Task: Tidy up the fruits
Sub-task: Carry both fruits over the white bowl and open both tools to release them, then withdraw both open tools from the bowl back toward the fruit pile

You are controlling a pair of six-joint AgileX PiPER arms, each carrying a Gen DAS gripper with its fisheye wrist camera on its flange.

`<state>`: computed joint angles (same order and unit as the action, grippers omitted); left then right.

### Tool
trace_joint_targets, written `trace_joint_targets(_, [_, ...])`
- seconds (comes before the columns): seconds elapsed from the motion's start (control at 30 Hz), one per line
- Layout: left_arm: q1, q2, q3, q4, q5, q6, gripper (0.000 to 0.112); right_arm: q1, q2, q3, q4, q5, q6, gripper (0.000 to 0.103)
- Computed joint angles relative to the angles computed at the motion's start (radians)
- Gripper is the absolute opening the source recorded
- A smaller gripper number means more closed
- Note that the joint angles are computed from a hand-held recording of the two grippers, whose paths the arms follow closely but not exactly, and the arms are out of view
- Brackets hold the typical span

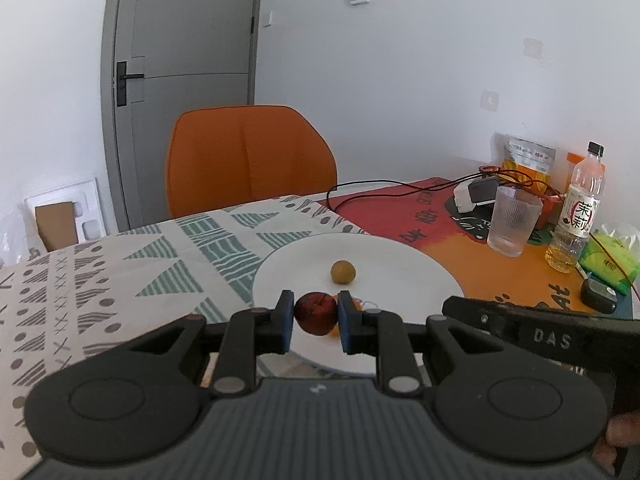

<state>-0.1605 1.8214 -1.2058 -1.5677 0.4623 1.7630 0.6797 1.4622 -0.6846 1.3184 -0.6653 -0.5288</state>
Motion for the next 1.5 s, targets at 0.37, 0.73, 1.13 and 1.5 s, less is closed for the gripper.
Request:
trace_joint_targets(0.37, [-0.041, 0.011, -0.044, -0.022, -0.037, 0.007, 0.023, -0.008, -0.008, 0.026, -0.023, 0.031, 0.036, 0.03])
trace_joint_targets(0.73, [0.021, -0.027, -0.015, 0.016, -0.041, -0.048, 0.052, -0.003, 0.001, 0.006, -0.012, 0.059, 0.015, 0.041])
trace_joint_targets(1.13, [0.116, -0.078, 0.07, -0.06, -0.054, 0.001, 0.085, 0.049, 0.039, -0.061, 0.072, 0.044, -0.1, 0.061])
trace_joint_targets(1.5, [0.21, -0.116, 0.121, -0.097, -0.029, 0.03, 0.092, 0.124, 0.066, -0.134, 0.155, -0.012, -0.217, 0.088])
